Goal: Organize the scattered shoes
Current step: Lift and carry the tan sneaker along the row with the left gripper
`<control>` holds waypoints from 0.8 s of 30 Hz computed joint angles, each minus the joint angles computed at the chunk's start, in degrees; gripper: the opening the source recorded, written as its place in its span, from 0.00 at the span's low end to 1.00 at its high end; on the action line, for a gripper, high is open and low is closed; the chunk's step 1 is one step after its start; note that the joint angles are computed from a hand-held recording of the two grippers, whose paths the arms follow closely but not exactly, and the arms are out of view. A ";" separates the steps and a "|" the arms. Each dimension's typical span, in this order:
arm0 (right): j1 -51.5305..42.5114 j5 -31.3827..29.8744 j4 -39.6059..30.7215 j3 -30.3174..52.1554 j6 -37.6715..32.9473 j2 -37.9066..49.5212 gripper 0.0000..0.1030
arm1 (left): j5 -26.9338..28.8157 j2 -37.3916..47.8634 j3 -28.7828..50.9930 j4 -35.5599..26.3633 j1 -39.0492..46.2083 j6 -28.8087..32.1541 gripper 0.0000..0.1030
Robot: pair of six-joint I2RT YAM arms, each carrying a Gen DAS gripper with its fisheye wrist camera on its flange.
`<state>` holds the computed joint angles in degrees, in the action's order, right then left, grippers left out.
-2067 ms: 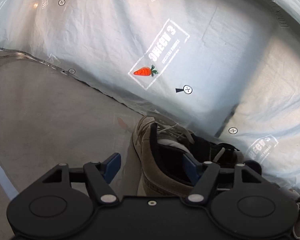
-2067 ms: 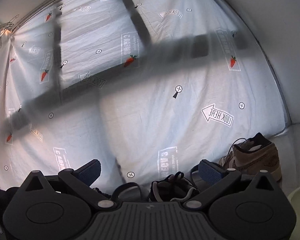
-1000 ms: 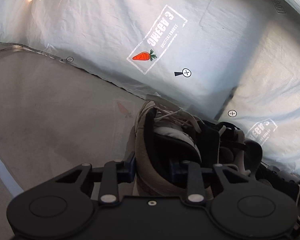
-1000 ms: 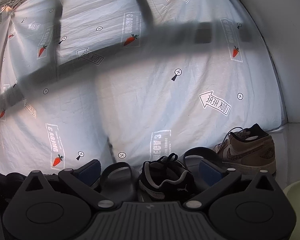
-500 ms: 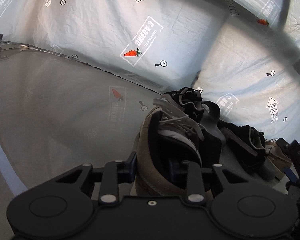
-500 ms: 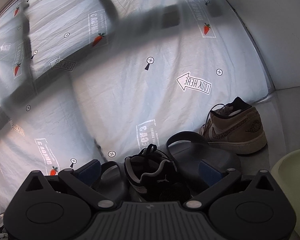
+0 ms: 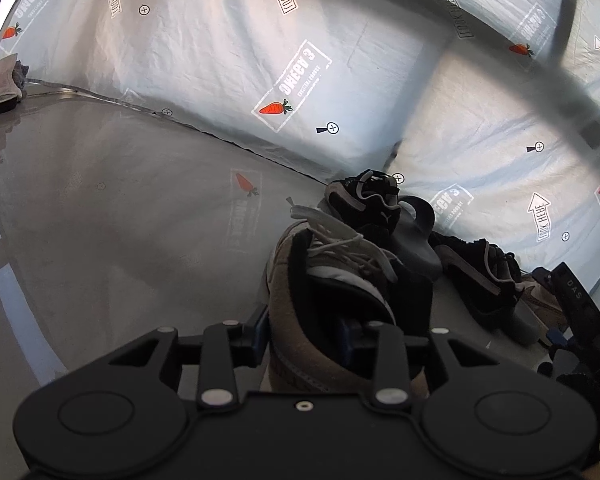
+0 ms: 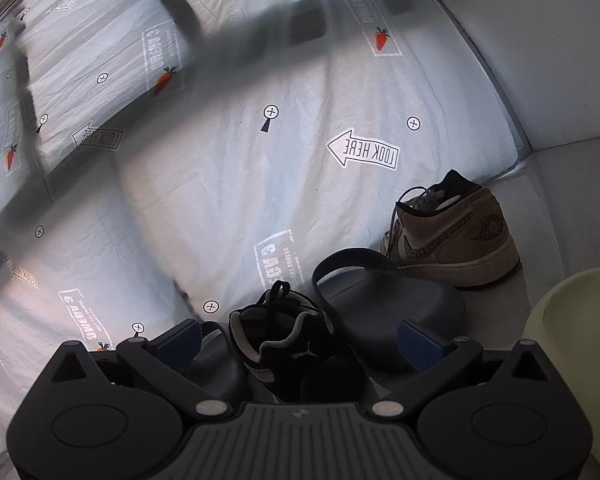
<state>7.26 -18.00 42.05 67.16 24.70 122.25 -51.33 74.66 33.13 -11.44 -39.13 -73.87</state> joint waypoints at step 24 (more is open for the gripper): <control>-5.71 -1.31 -6.47 -4.10 -9.12 -5.76 1.00 | -1.78 9.32 14.86 15.48 -6.69 24.13 0.73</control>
